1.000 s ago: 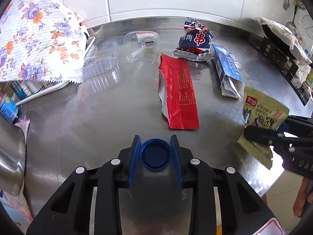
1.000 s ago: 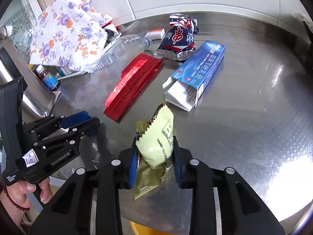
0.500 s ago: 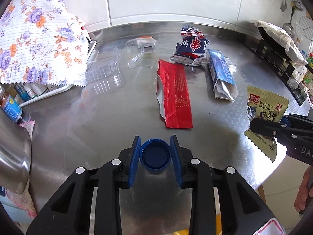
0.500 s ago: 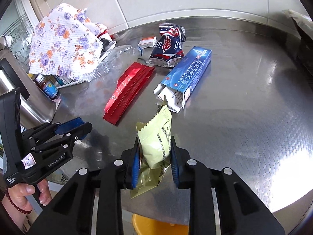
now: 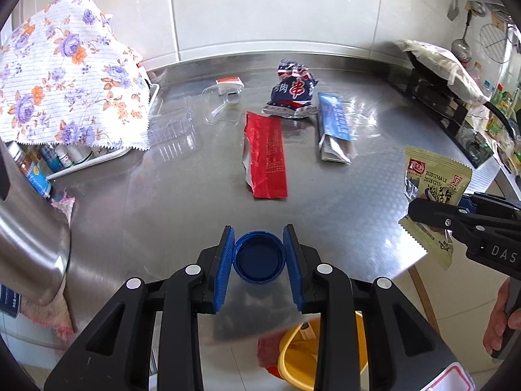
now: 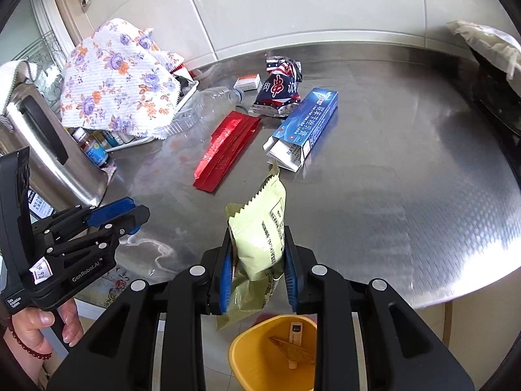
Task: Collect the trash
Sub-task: 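Grasp the blue bottle cap with the left tool while the right tool grasps the yellow snack packet, then carry the cap and packet over the yellow bin and open both tools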
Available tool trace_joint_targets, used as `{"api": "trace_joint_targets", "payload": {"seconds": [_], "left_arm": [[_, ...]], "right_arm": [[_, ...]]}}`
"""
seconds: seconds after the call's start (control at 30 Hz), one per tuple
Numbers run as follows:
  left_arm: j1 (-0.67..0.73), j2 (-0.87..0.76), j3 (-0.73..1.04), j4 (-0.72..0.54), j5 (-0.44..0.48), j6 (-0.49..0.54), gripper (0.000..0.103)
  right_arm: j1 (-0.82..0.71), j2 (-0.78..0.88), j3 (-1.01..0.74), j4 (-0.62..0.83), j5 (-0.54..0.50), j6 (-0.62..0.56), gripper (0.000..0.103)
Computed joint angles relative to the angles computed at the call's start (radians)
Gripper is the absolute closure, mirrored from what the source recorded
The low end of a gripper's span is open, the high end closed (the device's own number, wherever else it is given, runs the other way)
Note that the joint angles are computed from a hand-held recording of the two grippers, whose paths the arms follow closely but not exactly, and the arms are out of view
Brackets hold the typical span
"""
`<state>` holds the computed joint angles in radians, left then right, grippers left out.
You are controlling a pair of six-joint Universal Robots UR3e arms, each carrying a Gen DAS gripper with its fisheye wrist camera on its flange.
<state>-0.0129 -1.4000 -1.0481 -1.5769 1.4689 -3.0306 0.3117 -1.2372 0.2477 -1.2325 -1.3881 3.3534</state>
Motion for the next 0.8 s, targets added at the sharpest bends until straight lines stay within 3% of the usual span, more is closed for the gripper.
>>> {"api": "trace_joint_targets", "payload": {"seconds": [0.57,0.8], "left_arm": [[0.004,0.256,-0.041,-0.188,-0.041,0.067,0.072],[-0.056,0.341,-0.087,-0.240,-0.020,0.034,0.072]], "right_arm": [[0.181,-0.244,0.174,0.008,-0.171,0.166,0.074],[0.304,-0.308,0.207,0.051,-0.264,0.269,0.074]]}}
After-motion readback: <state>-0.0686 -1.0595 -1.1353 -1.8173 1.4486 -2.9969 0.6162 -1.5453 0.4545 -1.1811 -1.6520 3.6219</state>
